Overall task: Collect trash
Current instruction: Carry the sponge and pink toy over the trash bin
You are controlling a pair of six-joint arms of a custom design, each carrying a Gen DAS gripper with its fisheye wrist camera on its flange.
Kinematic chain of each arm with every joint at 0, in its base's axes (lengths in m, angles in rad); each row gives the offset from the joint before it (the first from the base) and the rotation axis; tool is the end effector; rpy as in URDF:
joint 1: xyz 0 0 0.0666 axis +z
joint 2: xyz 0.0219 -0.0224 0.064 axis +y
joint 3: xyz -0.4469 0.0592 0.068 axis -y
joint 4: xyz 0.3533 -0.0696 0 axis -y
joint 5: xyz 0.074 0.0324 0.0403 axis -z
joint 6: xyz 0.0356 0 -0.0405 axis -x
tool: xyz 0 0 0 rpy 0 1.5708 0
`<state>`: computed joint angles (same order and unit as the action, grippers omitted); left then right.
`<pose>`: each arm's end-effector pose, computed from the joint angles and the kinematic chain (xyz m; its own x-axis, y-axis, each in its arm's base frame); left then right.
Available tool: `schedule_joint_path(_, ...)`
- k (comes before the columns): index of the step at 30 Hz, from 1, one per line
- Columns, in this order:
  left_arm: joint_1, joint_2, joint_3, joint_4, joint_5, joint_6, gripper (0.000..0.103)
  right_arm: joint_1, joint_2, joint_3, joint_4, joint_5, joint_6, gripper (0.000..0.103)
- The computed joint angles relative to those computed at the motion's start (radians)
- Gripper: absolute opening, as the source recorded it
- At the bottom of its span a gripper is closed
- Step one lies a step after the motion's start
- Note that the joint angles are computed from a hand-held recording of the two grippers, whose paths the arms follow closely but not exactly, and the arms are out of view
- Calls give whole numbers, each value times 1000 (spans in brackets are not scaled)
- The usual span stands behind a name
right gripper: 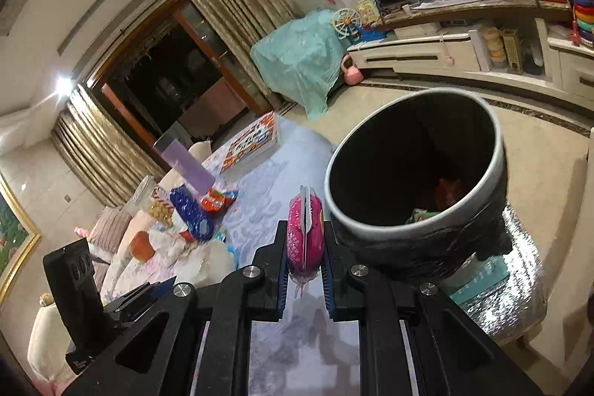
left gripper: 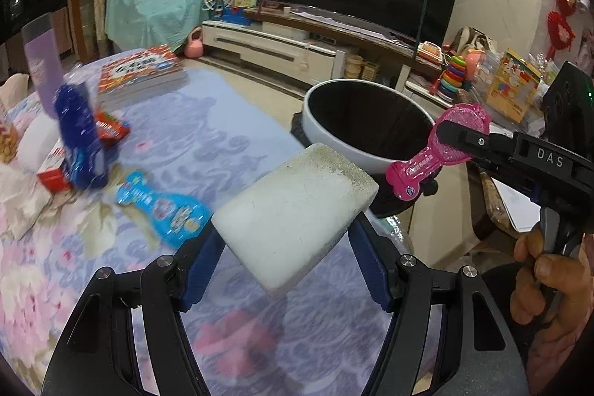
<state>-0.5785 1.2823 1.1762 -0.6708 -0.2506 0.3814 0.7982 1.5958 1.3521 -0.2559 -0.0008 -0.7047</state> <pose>0.3299 -0.2053 0.4648 -0.6869 0.0179 -0.7266 0.1357 0.9853 -0.1041 0.3772 0.3864 0.4377 -0.7190 0.1905 -0.6684 -0.3293 0.7536 0.5689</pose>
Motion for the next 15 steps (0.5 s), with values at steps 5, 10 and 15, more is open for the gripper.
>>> schedule_joint_path(5,-16,43,48,0,-2,-26,68,-31,-14,-4,2,8,9,15)
schedule_joint_path(10,-15,94,107,-6,9,-40,68,-55,-15,4,-9,12,19,15)
schedule_joint_path(15,-13,141,160,-15,10,-59,68,-75,-8,17,-19,19,28,15)
